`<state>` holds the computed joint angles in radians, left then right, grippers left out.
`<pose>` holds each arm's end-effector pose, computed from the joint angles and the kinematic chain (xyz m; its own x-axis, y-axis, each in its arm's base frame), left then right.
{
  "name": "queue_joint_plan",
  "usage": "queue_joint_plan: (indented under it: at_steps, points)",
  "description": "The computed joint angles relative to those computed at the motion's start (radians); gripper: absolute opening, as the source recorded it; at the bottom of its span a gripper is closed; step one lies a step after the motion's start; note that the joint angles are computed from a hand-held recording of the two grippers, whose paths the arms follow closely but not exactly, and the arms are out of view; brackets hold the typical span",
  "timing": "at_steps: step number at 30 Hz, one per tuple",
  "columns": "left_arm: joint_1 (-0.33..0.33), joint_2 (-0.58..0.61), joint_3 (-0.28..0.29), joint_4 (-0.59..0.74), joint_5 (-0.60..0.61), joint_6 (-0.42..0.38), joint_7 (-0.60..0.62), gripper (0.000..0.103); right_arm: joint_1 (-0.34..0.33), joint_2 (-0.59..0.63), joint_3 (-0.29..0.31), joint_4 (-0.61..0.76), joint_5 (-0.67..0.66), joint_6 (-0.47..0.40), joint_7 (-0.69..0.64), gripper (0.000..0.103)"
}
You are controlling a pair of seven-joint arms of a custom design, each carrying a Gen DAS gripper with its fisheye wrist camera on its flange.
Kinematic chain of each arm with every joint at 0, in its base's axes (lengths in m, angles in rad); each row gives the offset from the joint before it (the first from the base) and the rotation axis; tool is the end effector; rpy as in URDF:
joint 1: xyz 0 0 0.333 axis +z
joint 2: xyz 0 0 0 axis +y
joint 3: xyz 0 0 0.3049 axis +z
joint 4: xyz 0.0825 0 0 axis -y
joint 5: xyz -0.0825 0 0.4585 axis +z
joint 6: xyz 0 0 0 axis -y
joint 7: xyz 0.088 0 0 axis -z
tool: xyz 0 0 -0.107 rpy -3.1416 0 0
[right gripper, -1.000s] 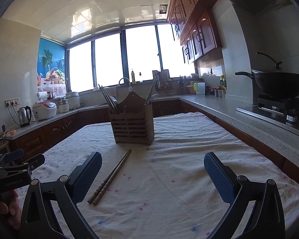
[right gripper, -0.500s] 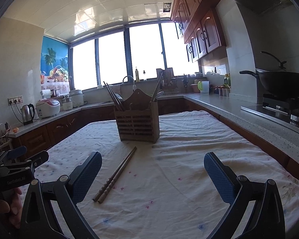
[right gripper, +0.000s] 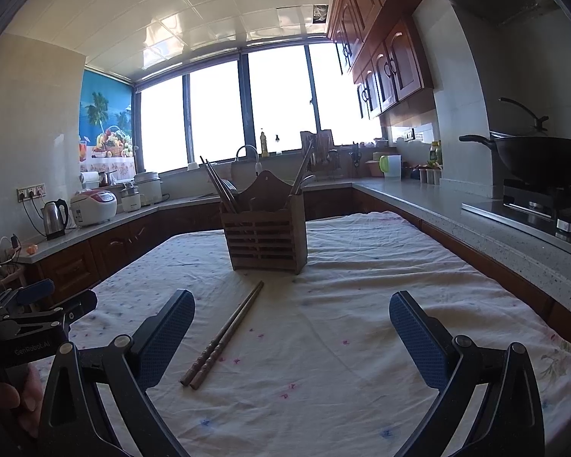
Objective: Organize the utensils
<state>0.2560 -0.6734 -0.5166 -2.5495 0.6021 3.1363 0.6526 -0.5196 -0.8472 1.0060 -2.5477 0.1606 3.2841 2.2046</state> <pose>0.4519 -0.1951 0.5420 -0.0446 -0.9988 -0.0187 -0.3479 0.0331 -0.9370 0.4311 0.2721 0.5283 0.0650 -0.9946 -0.0804 -0.2134 0.0649 -0.9748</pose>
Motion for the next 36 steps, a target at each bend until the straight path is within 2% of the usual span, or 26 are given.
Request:
queue_joint_plan:
  at_steps: [18, 36]
  points:
    - [0.003, 0.012, -0.006, 0.011, 0.010, -0.002, 0.005, 0.103, 0.001, 0.004, -0.001, 0.006, -0.010, -0.007, 0.007, 0.103]
    - [-0.041, 0.028, 0.038, 0.004, -0.006, 0.001, 0.032, 0.103, 0.000, 0.010, 0.003, 0.009, -0.015, -0.009, 0.013, 0.103]
